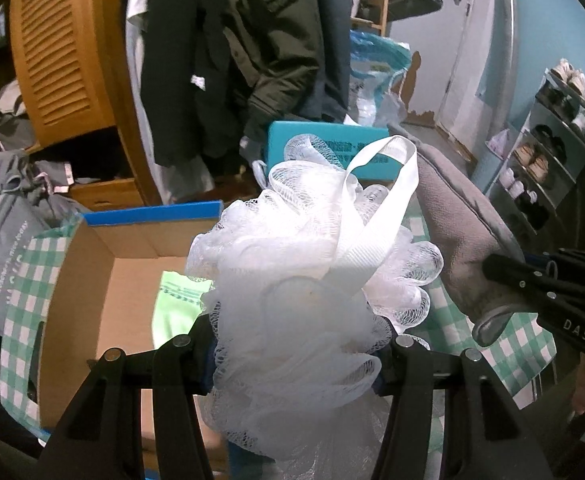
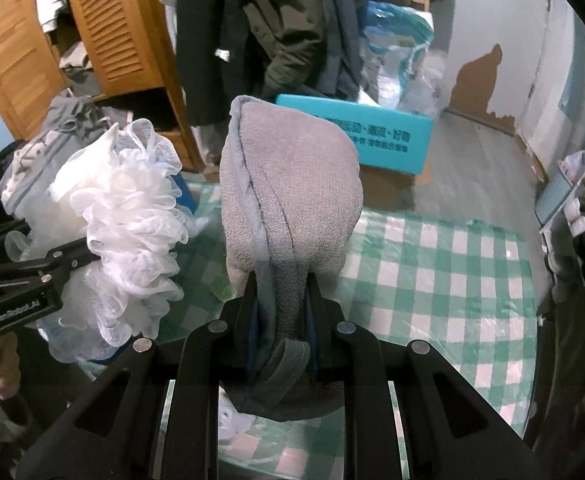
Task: Organize soft objects
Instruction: 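Carry the bath puff with left tool while right tool carries grey sock to box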
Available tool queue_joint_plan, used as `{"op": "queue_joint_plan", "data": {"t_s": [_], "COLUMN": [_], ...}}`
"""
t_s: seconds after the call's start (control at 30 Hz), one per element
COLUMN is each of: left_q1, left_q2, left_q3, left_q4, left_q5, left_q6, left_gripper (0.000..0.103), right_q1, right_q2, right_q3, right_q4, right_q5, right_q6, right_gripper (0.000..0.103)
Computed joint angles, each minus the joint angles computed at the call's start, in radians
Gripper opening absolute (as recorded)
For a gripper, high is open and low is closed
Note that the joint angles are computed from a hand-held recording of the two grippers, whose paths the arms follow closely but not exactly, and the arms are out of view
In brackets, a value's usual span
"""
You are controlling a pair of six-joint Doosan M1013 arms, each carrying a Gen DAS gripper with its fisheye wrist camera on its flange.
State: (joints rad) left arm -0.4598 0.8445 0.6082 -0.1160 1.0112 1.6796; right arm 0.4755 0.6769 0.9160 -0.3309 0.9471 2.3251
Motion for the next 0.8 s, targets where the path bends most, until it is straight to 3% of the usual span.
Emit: {"op": "queue_joint_plan", "data": {"t_s": [0.37, 0.8], "left_q1": [0.024, 0.065], "left_q2": [-0.019, -0.045], "left_q3": [0.018, 0.066], "left_q4": [0.038, 0.086], "left_q5": [-0.046, -0.084], "left_q6": [-0.055, -0.136], "left_gripper": [0.056, 0.056], "right_q1": [0.016, 0.038], "right_q2": [0.052, 0.180], "right_q3": [-0.113, -0.366], "right_q4": [0.025, 0.086], "right_q5": [0.018, 0.103], "right_q6": [-0.076, -0.205], "right_gripper": [0.017, 0.017]}}
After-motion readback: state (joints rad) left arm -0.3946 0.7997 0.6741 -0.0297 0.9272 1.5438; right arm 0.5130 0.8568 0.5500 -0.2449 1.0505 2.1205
